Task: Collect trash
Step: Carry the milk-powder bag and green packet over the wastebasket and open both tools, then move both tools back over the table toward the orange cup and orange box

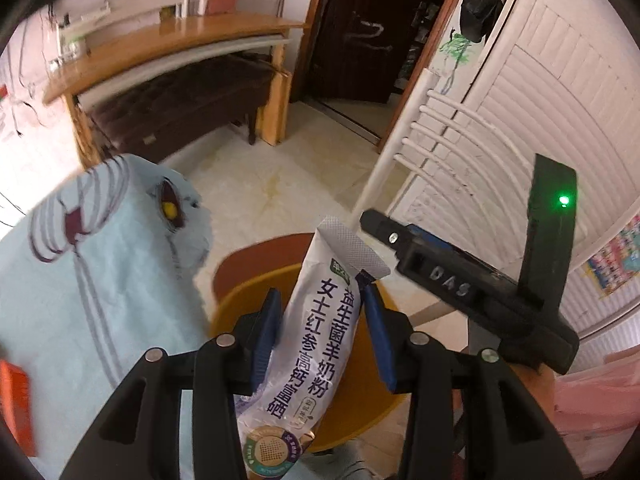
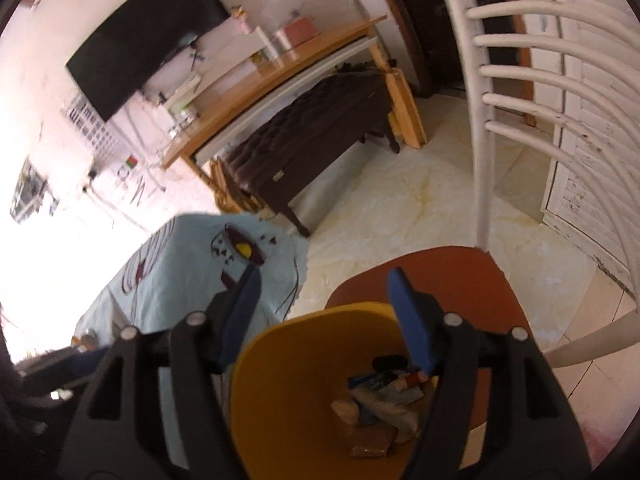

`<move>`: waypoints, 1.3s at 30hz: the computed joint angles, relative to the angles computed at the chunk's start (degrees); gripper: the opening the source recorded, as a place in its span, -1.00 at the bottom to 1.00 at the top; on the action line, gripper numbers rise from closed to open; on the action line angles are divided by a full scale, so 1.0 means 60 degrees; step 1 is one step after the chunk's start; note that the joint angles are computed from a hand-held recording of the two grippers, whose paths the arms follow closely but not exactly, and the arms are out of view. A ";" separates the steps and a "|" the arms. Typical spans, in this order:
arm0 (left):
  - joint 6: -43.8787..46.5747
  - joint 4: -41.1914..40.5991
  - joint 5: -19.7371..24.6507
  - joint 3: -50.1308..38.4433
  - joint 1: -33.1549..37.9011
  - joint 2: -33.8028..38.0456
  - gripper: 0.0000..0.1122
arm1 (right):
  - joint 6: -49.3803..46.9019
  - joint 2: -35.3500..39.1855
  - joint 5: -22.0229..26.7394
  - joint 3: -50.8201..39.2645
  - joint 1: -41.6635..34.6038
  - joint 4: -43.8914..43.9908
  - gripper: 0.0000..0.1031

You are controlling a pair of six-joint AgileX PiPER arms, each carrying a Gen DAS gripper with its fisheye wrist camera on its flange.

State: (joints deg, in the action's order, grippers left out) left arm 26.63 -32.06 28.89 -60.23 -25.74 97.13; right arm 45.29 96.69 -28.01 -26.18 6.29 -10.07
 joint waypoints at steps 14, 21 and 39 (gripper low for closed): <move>0.0393 -0.0291 -0.0409 0.0637 0.0476 -0.0589 0.14 | -0.1069 -0.0096 0.0440 -0.0255 0.0562 0.1295 0.40; 0.0378 0.0197 -0.0229 0.0847 0.1394 -0.1283 0.20 | -0.2580 -0.0398 0.0672 -0.0554 0.1584 0.2871 0.53; 0.2553 0.1252 0.0742 0.0334 0.6521 -0.1995 0.42 | -0.9905 -0.0769 0.1321 -0.2558 0.6050 0.9566 0.64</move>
